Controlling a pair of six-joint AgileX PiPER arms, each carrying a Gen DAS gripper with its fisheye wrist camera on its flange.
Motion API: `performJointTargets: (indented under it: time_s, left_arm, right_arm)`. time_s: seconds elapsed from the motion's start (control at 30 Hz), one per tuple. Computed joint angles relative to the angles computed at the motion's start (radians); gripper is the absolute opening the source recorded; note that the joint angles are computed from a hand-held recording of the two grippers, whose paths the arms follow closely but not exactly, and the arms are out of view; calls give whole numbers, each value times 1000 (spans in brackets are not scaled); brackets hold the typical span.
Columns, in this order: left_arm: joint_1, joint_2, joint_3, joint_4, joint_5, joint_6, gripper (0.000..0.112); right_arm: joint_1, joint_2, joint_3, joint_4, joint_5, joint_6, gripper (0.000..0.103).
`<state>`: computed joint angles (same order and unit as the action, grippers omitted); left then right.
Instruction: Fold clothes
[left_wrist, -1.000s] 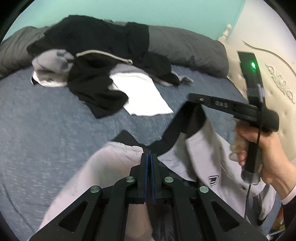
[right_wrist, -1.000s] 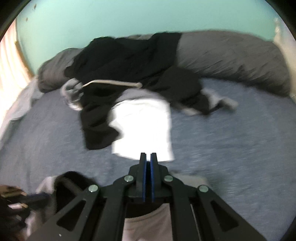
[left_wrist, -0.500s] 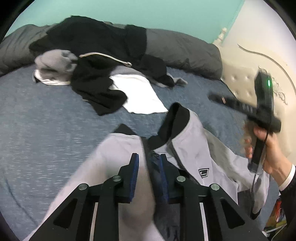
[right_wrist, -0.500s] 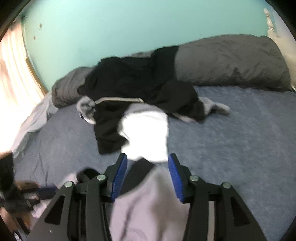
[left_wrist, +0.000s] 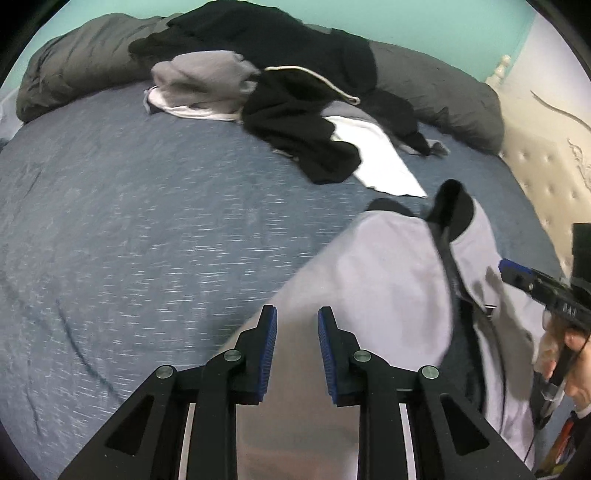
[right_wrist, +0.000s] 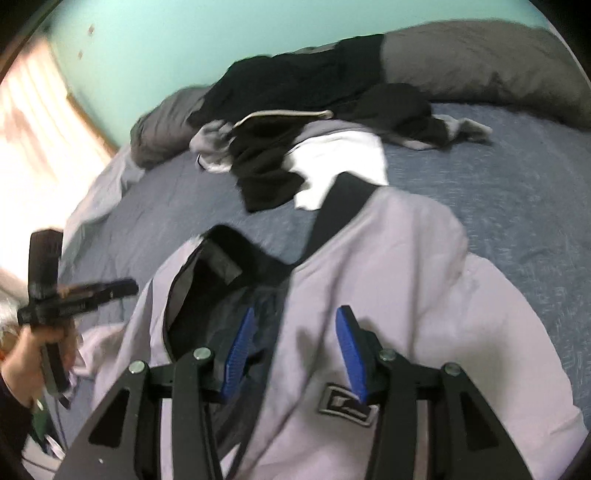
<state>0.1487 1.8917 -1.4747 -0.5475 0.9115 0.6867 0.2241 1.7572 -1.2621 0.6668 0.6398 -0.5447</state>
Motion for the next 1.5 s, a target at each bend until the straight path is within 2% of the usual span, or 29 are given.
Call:
performJointTargets:
  time_s: [0.1, 0.23, 0.27, 0.33, 0.43, 0.63, 0.77, 0.83, 0.9, 1.0, 1.1, 1.13, 1.27, 1.4, 1.5]
  left_arm:
    - [23, 13, -3, -1, 6, 17, 25]
    - [45, 5, 24, -31, 1, 45, 26]
    - [50, 3, 32, -40, 0, 52, 26]
    - [61, -3, 49, -59, 0, 66, 26]
    - [62, -20, 74, -85, 3, 84, 26]
    - [62, -59, 98, -121, 14, 105, 26]
    - [56, -87, 106, -133, 26, 108, 26]
    - [57, -100, 113, -142, 38, 105, 26]
    - [64, -118, 130, -158, 53, 113, 26]
    - [74, -168, 175, -176, 70, 131, 26]
    - [82, -220, 219, -185, 86, 147, 26]
    - [87, -239, 235, -189, 97, 150, 26]
    - [108, -329, 311, -199, 131, 170, 26]
    - [147, -421, 392, -210, 183, 178, 31]
    - [178, -489, 447, -212, 222, 177, 34]
  right_arm:
    - [99, 26, -33, -249, -27, 193, 48]
    - [165, 55, -30, -431, -22, 351, 47]
    - [176, 63, -24, -471, -26, 385, 42]
    - [187, 68, -5, -533, -43, 441, 20]
    - [158, 53, 30, -443, -70, 379, 7]
    - [81, 9, 56, -18, -82, 108, 5]
    - [97, 42, 22, 103, -76, 56, 5]
    - [107, 101, -27, 103, -22, 76, 5]
    - [126, 131, -49, 43, -21, 139, 9]
    - [93, 103, 0, 144, -23, 75, 12]
    - [27, -9, 105, 257, -5, -51, 25]
    - [-2, -63, 143, 265, 11, -76, 29]
    - [-183, -271, 274, 250, 132, -128, 30]
    - [-447, -441, 349, 129, 312, -166, 32]
    - [-706, -515, 361, 46, 486, -255, 32]
